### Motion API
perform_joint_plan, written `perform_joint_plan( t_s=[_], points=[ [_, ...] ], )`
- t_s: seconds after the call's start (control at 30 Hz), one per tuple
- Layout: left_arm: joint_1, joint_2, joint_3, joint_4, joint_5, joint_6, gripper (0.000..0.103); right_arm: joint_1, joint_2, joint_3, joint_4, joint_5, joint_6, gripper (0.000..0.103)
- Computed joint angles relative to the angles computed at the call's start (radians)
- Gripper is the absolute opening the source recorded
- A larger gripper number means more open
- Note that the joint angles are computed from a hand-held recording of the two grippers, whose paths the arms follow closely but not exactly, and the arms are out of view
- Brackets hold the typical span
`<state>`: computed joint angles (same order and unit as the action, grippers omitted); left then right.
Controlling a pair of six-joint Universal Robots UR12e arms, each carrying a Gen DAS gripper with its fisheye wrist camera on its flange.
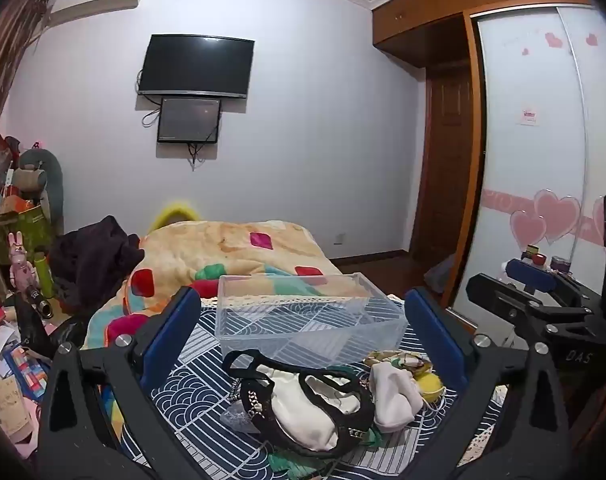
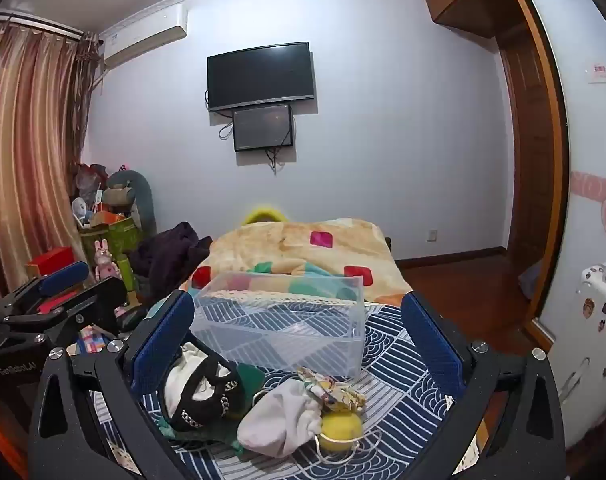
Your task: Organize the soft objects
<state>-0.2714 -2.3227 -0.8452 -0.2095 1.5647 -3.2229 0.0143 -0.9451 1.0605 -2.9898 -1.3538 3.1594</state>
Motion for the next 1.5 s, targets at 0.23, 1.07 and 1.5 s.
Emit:
perform_joint_plan(
  t_s=[0.23, 1.07, 1.5],
  points=[
    [-0.008, -0.003, 0.003, 0.01, 0.001, 0.012, 0.103, -0.001, 0.0, 0.001, -0.003, 0.005, -0.001, 0.103],
    [-0.002, 0.005, -0.01, 0.033, 0.0, -0.002, 0.103, -0.007, -0.004, -0.001, 0.0, 0.016, 0.006, 0.103],
    [-0.003, 0.007, -0.011, 0.036, 0.004, -0.002, 0.103, -0.003, -0.01, 0.007, -0.007, 0.015, 0.011, 0.103]
  ],
)
